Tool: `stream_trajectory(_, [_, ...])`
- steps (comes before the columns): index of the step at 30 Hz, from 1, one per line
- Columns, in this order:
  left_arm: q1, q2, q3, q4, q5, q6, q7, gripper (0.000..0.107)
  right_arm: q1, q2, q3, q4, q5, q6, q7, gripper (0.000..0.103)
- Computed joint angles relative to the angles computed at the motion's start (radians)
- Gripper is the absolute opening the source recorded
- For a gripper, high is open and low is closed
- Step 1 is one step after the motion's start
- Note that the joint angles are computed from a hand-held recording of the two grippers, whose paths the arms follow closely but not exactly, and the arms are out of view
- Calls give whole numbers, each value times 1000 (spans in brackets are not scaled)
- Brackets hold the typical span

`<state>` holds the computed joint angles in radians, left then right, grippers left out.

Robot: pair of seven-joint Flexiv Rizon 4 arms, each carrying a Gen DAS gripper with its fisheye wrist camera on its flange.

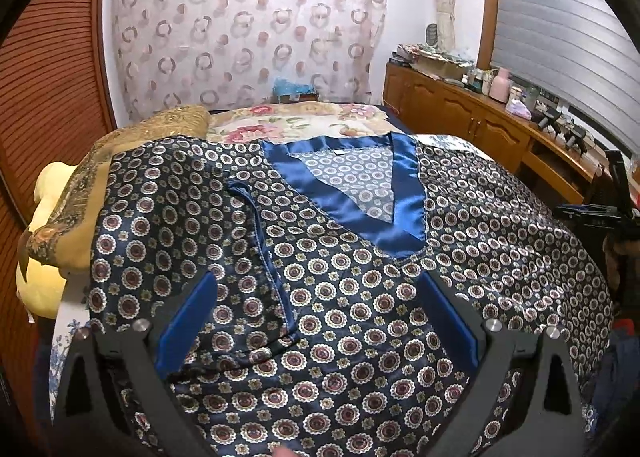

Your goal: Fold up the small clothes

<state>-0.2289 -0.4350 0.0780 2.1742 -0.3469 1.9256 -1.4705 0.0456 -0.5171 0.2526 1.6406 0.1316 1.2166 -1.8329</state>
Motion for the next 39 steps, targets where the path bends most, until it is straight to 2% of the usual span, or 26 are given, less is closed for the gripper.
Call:
stream_trajectory(1, [-11, -1, 8, -1, -5, -1, 2, 100, -2, -3, -2, -3, 0, -14, 2, 56])
stream_trajectory(3, [-15, -2, 10, -2, -8, -4, 5, 100, -24, -12, 17, -17, 21, -50, -13, 45])
stream_trajectory(6, [-10, -1, 5, -1, -4, -6, 4, 101, -17, -9, 8, -11, 31, -30, -27, 36])
stream_trajectory(8, [-21, -2, 15, -3, -10, -10, 7, 100, 24, 1, -42, 27, -22, 34, -10, 14])
stream_trajectory(9, [-24, -4, 17, -3, -12, -9, 8, 100, 44, 7, -68, 48, -54, 61, 7, 7])
stream_trajectory(11, [-29, -4, 21, -2, -16, -8, 8, 100, 19, 8, -42, 51, -63, 67, -11, 1])
stream_trajectory(13, [-26, -3, 18, 1, -16, -5, 5, 101, 18, 12, -38, 62, -76, 89, -17, 0])
stream_trajectory(20, [-30, -2, 22, 6, -22, -2, 6, 100, -9, 27, 40, 57, -56, 140, -72, 0])
stream_trajectory(28, [-14, 7, 13, 20, -18, 6, -1, 100, 11, 38, 138, 35, -9, 111, -186, 0])
stream_trajectory(31, [-9, 15, 10, 27, -17, 8, -4, 100, 29, 40, 158, 40, 15, 77, -224, 0])
stream_trajectory(34, [-3, 23, 5, 33, -12, 13, -6, 100, 78, 41, 121, 55, 13, 62, -209, 0])
stream_trajectory(36, [-2, 26, 4, 36, -11, 16, -7, 101, 105, 42, 93, 63, 1, 67, -187, 9])
stream_trajectory(38, [5, 31, -2, 42, -7, 21, -10, 100, 87, 38, 109, 47, 24, 61, -198, 34])
stream_trajectory(39, [10, 33, -6, 44, -4, 24, -13, 100, 81, 38, 112, 40, 37, 65, -199, 41])
